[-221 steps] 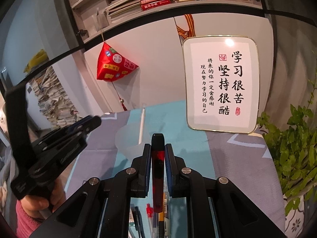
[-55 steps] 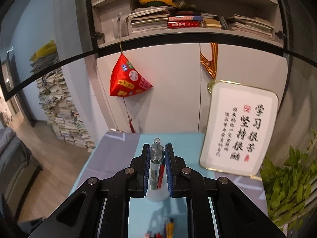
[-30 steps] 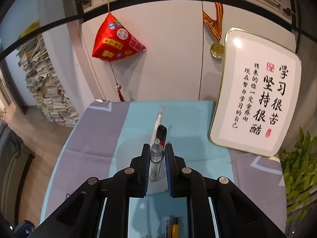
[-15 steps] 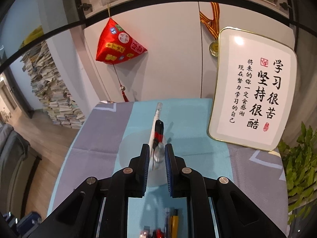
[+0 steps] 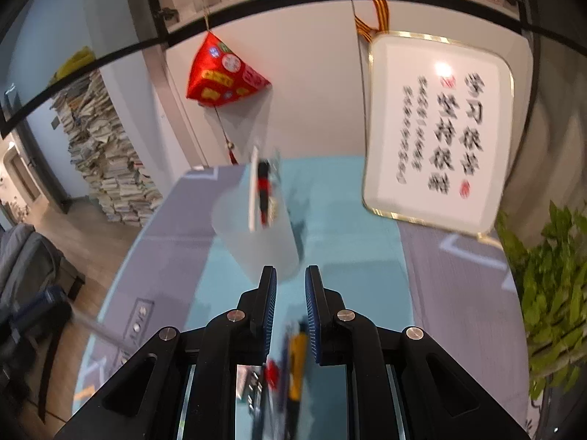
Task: Organize stationery
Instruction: 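Carry the clear pen over the cup with the left tool and release it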
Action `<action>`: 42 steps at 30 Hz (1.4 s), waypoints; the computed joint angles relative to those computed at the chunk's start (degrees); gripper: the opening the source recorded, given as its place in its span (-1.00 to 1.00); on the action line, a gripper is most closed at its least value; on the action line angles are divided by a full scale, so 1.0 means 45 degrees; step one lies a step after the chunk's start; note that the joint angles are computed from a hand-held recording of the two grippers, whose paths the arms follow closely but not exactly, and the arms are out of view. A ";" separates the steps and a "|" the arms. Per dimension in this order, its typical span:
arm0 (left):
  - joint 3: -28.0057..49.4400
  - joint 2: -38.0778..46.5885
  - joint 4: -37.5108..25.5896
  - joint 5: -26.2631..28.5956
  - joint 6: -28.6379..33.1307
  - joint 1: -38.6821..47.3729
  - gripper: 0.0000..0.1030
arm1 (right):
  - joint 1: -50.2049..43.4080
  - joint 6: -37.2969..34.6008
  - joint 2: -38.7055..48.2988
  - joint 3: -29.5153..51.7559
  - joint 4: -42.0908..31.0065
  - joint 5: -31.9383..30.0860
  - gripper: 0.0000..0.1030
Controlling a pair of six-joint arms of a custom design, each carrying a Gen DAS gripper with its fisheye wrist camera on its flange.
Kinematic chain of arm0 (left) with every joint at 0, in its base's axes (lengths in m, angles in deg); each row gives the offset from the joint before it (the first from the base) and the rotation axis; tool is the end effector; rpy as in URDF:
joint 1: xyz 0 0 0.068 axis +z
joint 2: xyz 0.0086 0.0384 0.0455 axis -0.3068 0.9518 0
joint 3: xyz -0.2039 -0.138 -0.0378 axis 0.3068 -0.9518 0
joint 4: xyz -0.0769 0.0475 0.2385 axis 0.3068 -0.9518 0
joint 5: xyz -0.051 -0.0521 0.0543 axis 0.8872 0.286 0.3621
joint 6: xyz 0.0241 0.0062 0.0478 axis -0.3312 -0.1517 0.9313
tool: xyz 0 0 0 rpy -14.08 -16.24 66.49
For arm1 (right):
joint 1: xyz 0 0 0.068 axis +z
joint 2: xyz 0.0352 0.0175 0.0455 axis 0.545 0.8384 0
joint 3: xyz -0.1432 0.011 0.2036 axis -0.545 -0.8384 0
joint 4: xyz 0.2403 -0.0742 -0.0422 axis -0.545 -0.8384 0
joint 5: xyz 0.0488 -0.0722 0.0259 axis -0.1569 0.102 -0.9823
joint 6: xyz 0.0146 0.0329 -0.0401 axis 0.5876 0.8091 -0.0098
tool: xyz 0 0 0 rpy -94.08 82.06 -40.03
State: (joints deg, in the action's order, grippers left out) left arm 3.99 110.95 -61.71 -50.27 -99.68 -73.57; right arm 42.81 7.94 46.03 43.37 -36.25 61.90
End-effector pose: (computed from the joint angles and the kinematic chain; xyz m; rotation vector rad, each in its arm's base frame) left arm 0.2286 -0.2884 0.2518 -0.2382 2.1595 0.0402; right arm 0.3792 0.0805 0.2112 -0.6174 2.3145 0.5237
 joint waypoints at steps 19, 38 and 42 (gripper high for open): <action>0.4333 0.1834 0.0389 -0.0488 0.3461 0.1432 -0.76 | -0.1486 -0.1205 0.1288 -0.0445 -0.0588 -0.0120 -0.71; 0.6497 0.4479 0.0287 0.0945 0.4231 0.3334 -0.76 | -0.1338 -0.1247 0.1588 -0.0417 -0.0769 -0.0285 -0.71; 0.6662 0.4881 0.0024 0.1458 0.3931 0.3584 -0.76 | -0.1297 -0.1258 0.1777 -0.0247 -0.0884 -0.0222 -0.71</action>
